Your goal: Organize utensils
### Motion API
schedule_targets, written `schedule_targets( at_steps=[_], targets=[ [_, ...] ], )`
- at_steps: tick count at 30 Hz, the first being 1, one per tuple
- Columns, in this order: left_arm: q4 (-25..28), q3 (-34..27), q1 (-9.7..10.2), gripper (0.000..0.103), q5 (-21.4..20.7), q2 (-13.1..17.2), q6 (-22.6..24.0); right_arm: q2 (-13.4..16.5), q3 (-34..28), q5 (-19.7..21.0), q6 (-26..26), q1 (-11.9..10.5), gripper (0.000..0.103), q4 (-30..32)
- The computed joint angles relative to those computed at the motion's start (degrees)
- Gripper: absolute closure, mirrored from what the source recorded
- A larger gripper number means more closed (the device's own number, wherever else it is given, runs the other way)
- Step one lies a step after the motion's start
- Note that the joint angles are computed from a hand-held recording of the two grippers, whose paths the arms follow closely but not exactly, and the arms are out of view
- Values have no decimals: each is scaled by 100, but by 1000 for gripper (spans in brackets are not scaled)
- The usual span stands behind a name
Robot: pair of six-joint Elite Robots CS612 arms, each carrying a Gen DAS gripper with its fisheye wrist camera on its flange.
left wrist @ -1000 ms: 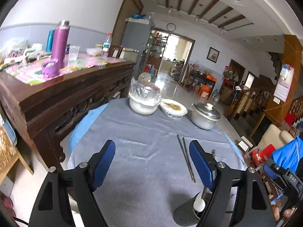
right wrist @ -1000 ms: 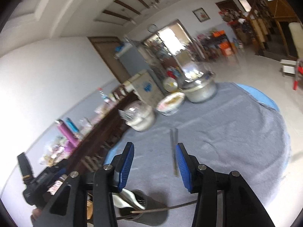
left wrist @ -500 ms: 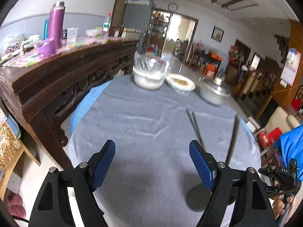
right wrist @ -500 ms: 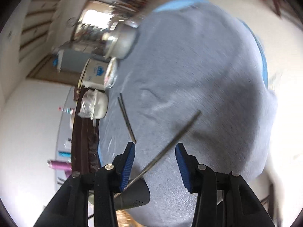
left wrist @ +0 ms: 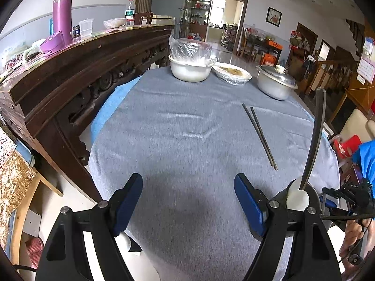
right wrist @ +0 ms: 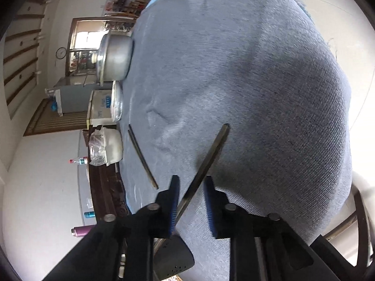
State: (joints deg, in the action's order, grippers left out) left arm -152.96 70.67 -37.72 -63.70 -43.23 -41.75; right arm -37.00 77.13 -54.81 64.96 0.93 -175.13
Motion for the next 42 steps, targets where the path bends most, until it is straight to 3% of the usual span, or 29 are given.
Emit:
schedule_targets(
  at_steps=[3,5,13,18,25,34,38,42],
  targets=[
    [-8,-8,4,22,-27,2,26,13,33,0,127,-4,88,-174],
    [-8,-14,9,22,-56,9,39,-7,46,-62,75,9,96,-205],
    [52,-46,12,22,-198,39,64,-55,25,-148,-87,54,96,-675],
    [58,-37,11,22,-250,39,60,-175,33,-501,-408,119,96,-953],
    [120,-47,2,22,-331,57,52,-426,58,-1420,-1184,283,96,-1190],
    [145,-39,13,22,-358,53,16,-683,148,-2443,-2141,526,96,-2007],
    [149,-27,18,22,-373,51,-1,-797,224,-2637,-2591,617,96,-2457],
    [163,-24,23,22,-394,51,-27,-858,222,-2464,-2910,676,96,-2688]
  ],
)
